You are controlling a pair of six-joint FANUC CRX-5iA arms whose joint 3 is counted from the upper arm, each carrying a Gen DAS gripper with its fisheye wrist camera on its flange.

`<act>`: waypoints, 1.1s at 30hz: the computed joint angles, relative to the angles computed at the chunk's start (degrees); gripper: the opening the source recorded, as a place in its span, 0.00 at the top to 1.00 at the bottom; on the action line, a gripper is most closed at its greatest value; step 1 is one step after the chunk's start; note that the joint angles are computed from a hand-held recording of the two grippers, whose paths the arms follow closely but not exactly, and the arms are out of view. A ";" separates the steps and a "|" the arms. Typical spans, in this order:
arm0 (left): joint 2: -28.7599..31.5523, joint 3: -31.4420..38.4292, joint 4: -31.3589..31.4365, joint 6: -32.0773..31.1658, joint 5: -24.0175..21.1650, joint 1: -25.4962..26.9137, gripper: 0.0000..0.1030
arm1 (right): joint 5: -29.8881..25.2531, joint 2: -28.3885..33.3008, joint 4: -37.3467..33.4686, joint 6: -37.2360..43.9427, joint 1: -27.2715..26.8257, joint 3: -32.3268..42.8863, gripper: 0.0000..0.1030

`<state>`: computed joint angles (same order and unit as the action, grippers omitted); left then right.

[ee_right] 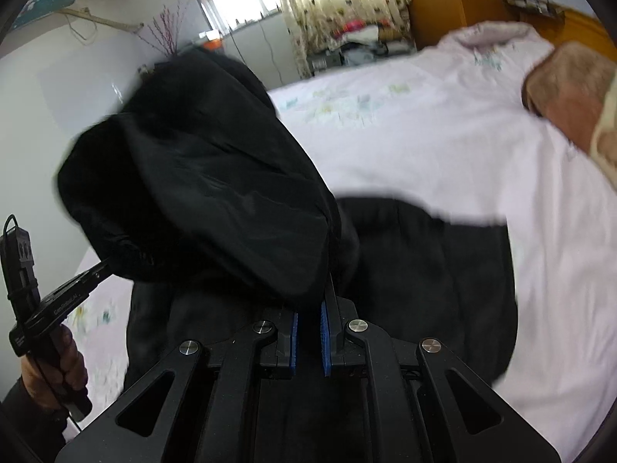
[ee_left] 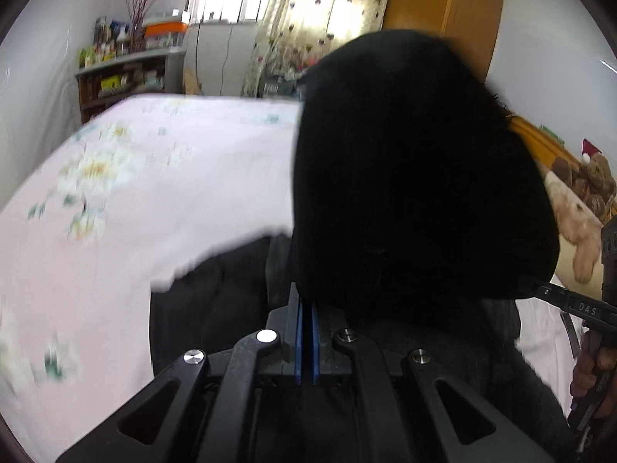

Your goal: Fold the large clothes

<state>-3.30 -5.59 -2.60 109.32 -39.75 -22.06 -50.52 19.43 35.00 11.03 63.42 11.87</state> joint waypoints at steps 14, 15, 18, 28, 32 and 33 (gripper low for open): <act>-12.24 -8.94 -0.62 4.01 -7.67 0.98 0.94 | -2.58 -5.32 -0.72 -4.75 4.37 -4.91 0.72; -11.78 -8.30 -0.08 3.48 -6.91 1.16 0.93 | -2.15 -5.34 -0.39 -4.42 4.06 -4.88 0.72; -8.29 -5.66 0.47 2.56 -3.79 0.52 0.80 | -1.29 -2.31 -0.96 -1.70 2.91 -1.01 0.71; 4.29 -5.99 5.91 -2.15 -0.07 -5.63 0.69 | -1.57 4.94 -12.47 4.94 1.09 3.99 0.71; 1.71 -10.03 7.67 -1.91 3.33 -5.44 0.69 | 0.17 3.28 -14.11 4.36 1.25 -0.21 0.65; 1.35 -10.13 8.65 -2.76 2.75 -5.18 0.69 | -0.01 2.95 -13.72 3.93 1.30 -0.46 0.62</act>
